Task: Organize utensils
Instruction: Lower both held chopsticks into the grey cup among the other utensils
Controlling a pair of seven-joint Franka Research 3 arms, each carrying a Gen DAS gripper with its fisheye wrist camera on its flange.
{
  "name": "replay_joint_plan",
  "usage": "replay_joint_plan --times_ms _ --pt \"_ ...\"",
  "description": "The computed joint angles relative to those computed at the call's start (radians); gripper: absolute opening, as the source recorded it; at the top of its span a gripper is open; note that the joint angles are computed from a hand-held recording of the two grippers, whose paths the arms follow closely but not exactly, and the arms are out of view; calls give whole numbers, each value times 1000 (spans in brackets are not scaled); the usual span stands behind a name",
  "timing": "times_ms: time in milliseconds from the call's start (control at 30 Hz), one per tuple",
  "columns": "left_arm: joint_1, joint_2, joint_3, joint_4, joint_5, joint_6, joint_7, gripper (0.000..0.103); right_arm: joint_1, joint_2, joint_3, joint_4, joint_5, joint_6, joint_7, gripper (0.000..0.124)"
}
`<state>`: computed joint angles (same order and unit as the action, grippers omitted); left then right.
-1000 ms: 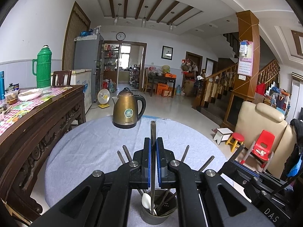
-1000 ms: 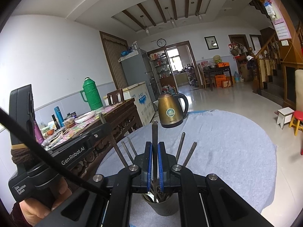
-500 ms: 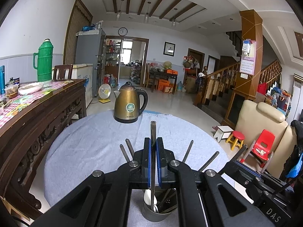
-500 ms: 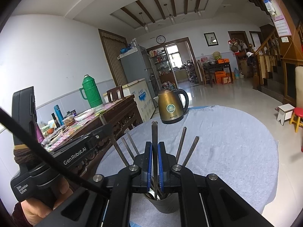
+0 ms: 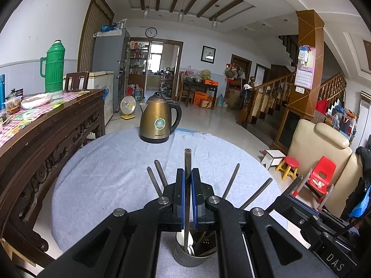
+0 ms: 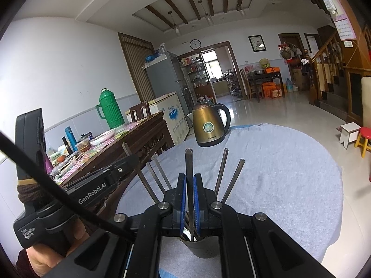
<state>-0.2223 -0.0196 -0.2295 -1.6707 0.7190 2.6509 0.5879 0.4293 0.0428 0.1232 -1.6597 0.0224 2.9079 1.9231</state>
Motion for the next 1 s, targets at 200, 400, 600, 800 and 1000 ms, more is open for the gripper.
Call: replay_joint_plan --times_ms 200,400,600,800,1000 --pt "-1 4 2 -3 -30 -5 21 5 5 12 -1 11 -9 -16 8 7" --pt "1 3 5 -9 -62 -6 43 5 9 20 -5 22 -15 -26 19 7" --pt "2 10 6 -9 -90 -9 66 5 12 31 -8 33 -19 -39 32 7" --pt "0 16 9 -12 -125 -16 87 5 16 40 -11 42 -13 -56 43 8" --pt "0 21 11 -10 -138 -22 98 5 16 39 -11 35 -6 -57 48 8"
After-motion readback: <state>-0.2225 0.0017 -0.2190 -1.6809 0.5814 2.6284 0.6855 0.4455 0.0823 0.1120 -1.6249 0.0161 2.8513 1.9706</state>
